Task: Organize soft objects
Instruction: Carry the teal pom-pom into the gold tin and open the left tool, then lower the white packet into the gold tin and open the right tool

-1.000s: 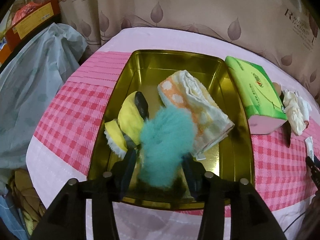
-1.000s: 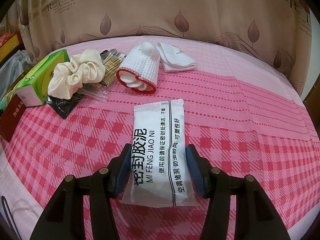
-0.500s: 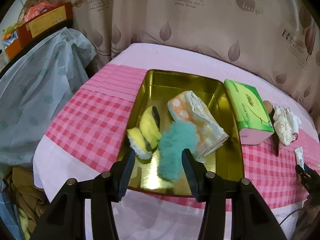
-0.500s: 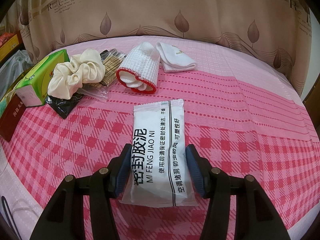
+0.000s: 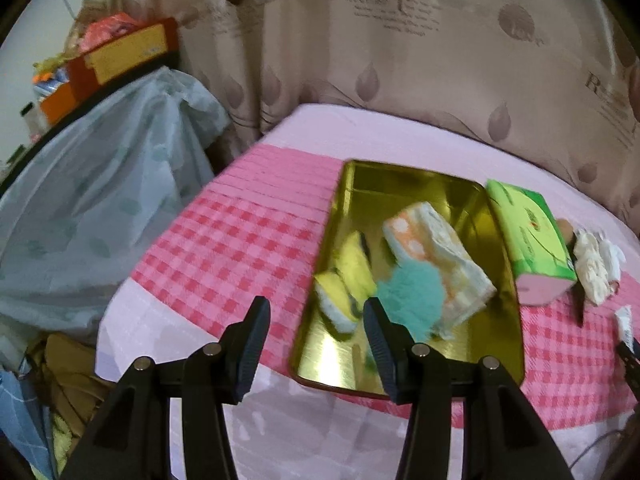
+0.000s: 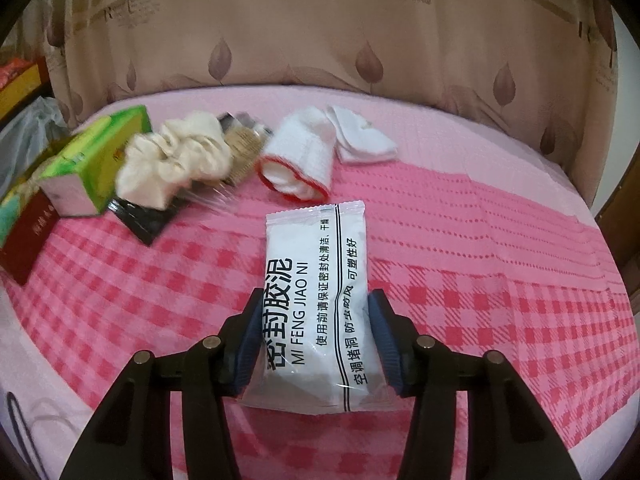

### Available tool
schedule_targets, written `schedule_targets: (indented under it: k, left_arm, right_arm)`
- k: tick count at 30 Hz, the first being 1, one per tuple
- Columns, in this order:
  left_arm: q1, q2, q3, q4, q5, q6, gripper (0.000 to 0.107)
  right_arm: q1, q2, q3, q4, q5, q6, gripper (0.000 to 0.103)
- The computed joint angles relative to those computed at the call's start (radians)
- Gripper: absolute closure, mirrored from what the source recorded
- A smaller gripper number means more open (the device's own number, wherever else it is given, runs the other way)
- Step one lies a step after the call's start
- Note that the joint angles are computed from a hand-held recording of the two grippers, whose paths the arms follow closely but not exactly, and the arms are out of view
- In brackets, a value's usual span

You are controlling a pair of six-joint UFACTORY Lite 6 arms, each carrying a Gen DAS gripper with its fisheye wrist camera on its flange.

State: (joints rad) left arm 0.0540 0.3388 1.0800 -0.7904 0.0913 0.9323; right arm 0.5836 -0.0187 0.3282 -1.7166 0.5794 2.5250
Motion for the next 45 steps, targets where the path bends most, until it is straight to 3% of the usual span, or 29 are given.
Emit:
schedule_targets:
  k: [4, 10, 16, 18, 29, 36, 45]
  left_arm:
    - [0.038, 0.019, 0.025, -0.032, -0.004, -0.015, 0.058]
    - [0.084, 0.045, 0.057, 0.084, 0.007, -0.188, 0.058]
    - [0.080, 0.076, 0.088, 0.463, 0.019, -0.584, 0.058]
    - [0.079, 0.071, 0.083, 0.520, 0.011, -0.642, 0.058]
    - [0.112, 0.087, 0.114, 0.431, 0.055, -0.591, 0.058]
    - [0.125, 0.116, 0.144, 0.464, 0.079, -0.645, 0.057]
    - [0.132, 0.123, 0.152, 0.418, 0.082, -0.599, 0.058]
  right_arm:
    - [0.065, -0.067, 0.025, 0.087, 0.029, -0.066, 0.056]
    - [0.166, 0.005, 0.196, 0.156, 0.036, -0.169, 0.056]
    - [0.225, 0.166, 0.436, 0.175, -0.013, -0.254, 0.056]
    - [0.239, 0.244, 0.538, 0.195, -0.029, -0.303, 0.056]
    - [0.288, 0.628, 1.074, 0.428, -0.086, -0.693, 0.056]
    - [0.267, 0.857, 1.418, 0.661, -0.092, -1.005, 0.056]
    - [0.236, 1.139, 1.832, 0.913, -0.007, -1.310, 0.056]
